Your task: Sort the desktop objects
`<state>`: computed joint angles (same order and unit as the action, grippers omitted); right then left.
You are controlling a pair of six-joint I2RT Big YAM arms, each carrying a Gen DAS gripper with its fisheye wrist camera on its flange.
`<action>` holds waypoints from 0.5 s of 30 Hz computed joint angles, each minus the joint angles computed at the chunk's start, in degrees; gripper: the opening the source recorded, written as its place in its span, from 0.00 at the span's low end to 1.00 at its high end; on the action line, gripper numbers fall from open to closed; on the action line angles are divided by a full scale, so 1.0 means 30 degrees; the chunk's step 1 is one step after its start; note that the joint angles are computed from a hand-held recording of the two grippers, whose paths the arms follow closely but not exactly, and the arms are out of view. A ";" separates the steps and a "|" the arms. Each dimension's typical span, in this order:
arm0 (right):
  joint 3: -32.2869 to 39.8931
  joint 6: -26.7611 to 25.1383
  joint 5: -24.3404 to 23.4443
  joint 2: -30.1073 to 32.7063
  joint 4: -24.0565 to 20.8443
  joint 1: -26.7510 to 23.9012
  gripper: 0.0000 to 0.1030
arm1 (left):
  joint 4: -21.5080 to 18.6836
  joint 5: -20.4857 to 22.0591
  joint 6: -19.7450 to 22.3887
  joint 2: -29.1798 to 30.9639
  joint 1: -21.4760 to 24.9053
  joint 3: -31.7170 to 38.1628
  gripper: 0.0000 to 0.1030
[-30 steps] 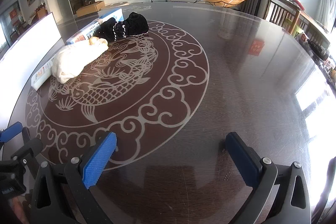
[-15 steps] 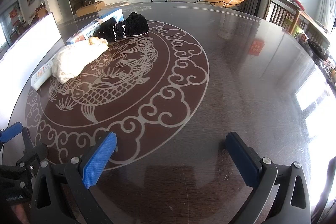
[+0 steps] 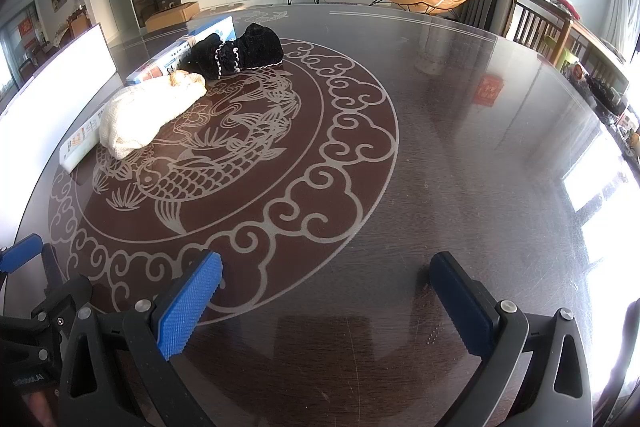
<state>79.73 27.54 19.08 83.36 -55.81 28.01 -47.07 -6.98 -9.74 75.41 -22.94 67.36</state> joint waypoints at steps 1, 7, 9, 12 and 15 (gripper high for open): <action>0.0007 0.0002 0.0000 0.0004 -0.0003 0.0002 1.00 | -0.0005 0.0010 0.0006 0.0004 0.0005 0.0006 0.98; 0.0008 -0.0002 0.0000 0.0008 0.0001 0.0003 1.00 | 0.0184 0.0148 -0.0294 -0.0149 0.0140 -0.0164 0.98; -0.0003 -0.0025 -0.0010 -0.0008 0.0002 -0.0011 1.00 | 0.0479 0.0540 -0.0700 -0.0375 0.0396 -0.0396 0.98; 0.0002 -0.0023 -0.0006 0.0003 0.0009 0.0000 1.00 | 0.0479 0.0398 -0.1342 -0.0595 0.0955 -0.0370 0.98; -0.0009 -0.0054 -0.0015 -0.0012 0.0014 -0.0014 1.00 | 0.0901 -0.0496 -0.0612 -0.0393 0.1325 0.0568 0.98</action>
<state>79.70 27.38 19.03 83.33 -55.77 27.97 -44.37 -8.47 -11.58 74.24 -18.96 69.06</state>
